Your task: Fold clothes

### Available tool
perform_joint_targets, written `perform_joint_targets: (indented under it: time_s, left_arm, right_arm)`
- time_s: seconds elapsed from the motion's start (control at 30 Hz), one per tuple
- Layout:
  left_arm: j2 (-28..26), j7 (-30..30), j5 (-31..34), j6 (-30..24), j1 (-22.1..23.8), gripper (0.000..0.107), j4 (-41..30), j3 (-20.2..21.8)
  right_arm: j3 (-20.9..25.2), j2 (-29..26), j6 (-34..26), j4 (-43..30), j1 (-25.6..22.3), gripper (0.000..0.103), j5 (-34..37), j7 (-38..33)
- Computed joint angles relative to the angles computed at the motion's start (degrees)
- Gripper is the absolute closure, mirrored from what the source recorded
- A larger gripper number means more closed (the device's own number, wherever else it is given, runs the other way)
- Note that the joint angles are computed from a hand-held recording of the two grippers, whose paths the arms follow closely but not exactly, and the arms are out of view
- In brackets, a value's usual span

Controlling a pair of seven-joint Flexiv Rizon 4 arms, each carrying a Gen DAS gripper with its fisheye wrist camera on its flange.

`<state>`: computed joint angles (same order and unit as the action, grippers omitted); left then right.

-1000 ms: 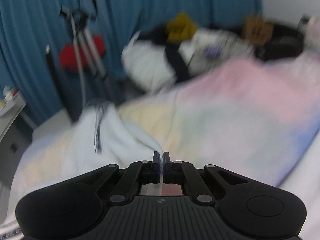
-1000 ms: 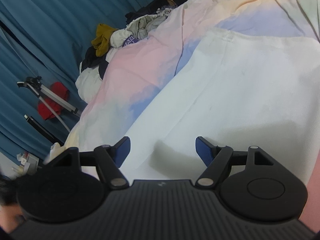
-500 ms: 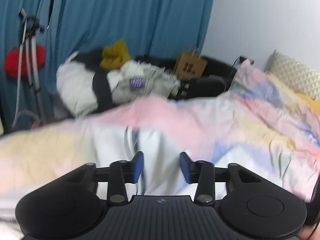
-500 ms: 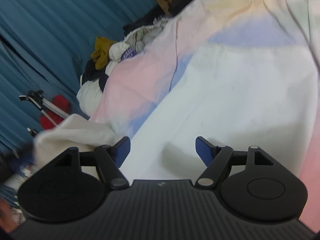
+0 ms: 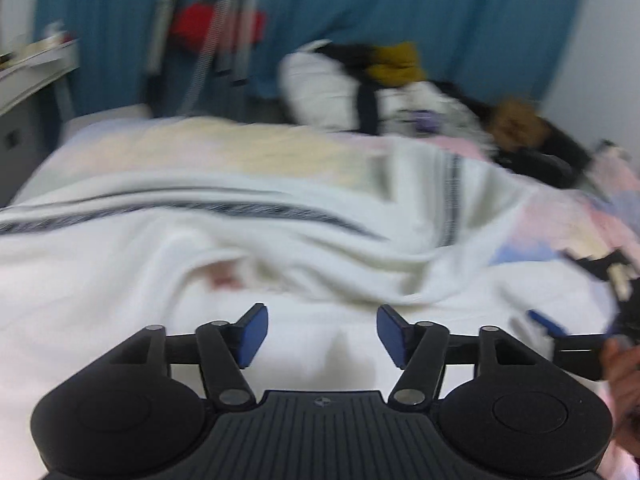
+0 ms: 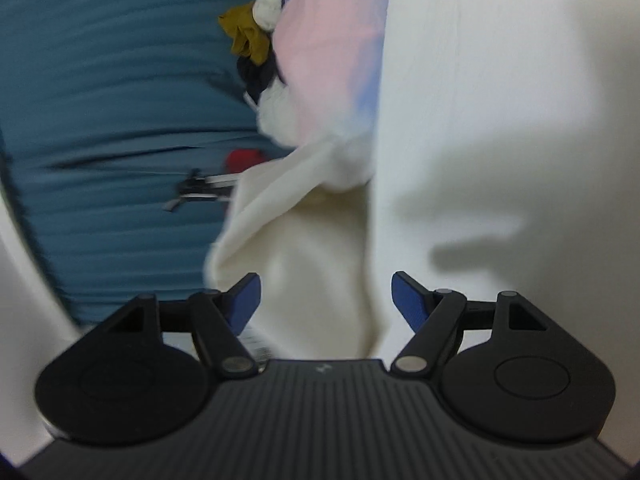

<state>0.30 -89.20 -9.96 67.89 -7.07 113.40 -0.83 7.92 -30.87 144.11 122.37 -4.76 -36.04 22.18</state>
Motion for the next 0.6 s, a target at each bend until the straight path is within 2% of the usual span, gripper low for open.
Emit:
perform_joint_targets:
  time_s: [0.03, 0.1, 0.17, 0.3, 0.33, 0.37, 0.4, 0.47, 0.53, 0.6]
  left_arm:
    - [0.27, -1.46, 0.79, 0.21, 0.17, 0.043, -0.15, 0.16]
    - [-0.10, 0.23, -2.21, 2.41, -0.07, 0.041, 0.16, -0.04]
    - [-0.92, 3.47, -6.61, 5.24, -0.46, 0.039, 0.64, -0.40]
    - [-1.73, 23.06, -33.54, 14.07, -2.83, 0.039, 6.36, -2.63]
    - [-1.88, 26.34, -38.65, 14.98, -3.02, 0.039, 7.16, -3.03]
    - [-3.02, 26.53, -40.02, 14.43, -3.16, 0.039, 6.74, -2.77]
    - [-3.37, 26.89, -41.32, 12.83, -2.62, 0.039, 6.70, -2.54]
    - [-3.89, 27.25, -43.74, 11.50, -2.03, 0.040, 6.61, -2.52]
    - [-4.19, 29.94, -48.94, 10.99, -1.82, 0.040, 6.46, -3.17]
    - [-4.21, 35.49, -56.48, 11.27, -2.36, 0.040, 6.24, -4.10]
  right_arm:
    - [0.00, 0.23, -1.35, -1.01, 0.85, 0.028, 1.89, 0.49]
    - [-0.09, 0.55, -4.56, -3.38, 2.41, 0.029, 5.22, 1.12]
    - [-0.44, 0.09, -9.87, -7.22, 3.14, 0.029, 5.46, 1.50]
    - [1.81, -3.01, -22.16, -16.99, 0.91, 0.029, -0.61, 4.43]
    - [3.13, -3.78, -26.66, -19.63, -0.27, 0.028, -3.40, 4.98]
    - [5.04, -3.93, -32.83, -21.66, -1.81, 0.030, -6.29, 5.54]
    - [6.40, -3.75, -39.04, -23.35, -2.49, 0.036, -7.60, 5.47]
    - [7.29, -3.54, -47.91, -26.36, -2.20, 0.089, -7.90, 3.74]
    - [9.18, -3.57, -56.71, -30.38, -2.60, 0.095, -8.72, -1.22]
    - [7.50, -3.46, -60.88, -35.07, -0.92, 0.096, -10.65, -6.63]
